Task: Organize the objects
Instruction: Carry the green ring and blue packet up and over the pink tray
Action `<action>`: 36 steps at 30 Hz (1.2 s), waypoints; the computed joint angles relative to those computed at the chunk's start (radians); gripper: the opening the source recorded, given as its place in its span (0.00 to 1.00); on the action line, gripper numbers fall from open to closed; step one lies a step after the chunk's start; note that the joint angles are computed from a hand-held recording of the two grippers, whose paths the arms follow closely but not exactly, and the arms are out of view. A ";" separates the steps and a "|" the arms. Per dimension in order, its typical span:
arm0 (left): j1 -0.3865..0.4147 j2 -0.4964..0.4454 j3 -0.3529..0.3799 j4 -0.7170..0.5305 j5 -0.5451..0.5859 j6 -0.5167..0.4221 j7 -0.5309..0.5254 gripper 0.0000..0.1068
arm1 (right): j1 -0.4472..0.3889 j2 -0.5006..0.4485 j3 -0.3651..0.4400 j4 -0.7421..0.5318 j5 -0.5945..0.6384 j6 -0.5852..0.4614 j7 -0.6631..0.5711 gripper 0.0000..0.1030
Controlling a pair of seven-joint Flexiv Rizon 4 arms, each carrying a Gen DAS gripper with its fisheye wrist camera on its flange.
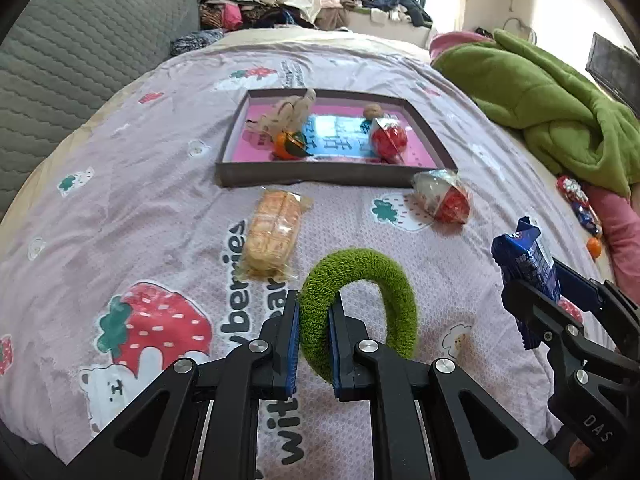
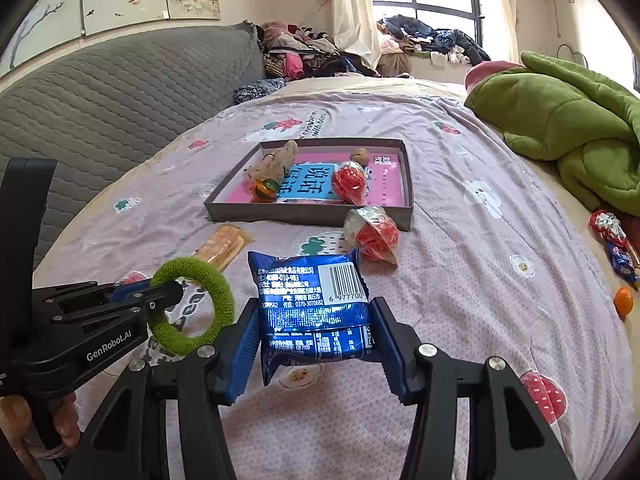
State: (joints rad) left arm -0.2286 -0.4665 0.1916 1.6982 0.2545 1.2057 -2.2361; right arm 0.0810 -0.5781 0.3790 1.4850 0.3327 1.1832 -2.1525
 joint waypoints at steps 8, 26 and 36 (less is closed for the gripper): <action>-0.045 0.039 0.052 0.002 0.099 0.002 -0.079 0.11 | -0.001 0.028 0.017 0.017 0.016 0.023 -0.019 0.52; 0.010 0.102 0.036 -0.047 0.215 -0.028 -0.155 0.11 | 0.035 0.034 0.022 -0.075 0.047 -0.007 -0.045 0.52; 0.041 0.106 0.020 -0.102 0.230 -0.048 -0.142 0.12 | 0.055 0.020 0.020 -0.128 0.048 0.005 -0.043 0.52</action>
State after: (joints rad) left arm -0.1872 -0.3600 0.2113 1.5958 0.4844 1.1578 -2.3783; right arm 0.1363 -0.5581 0.3987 1.3572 0.3802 1.1877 -2.1959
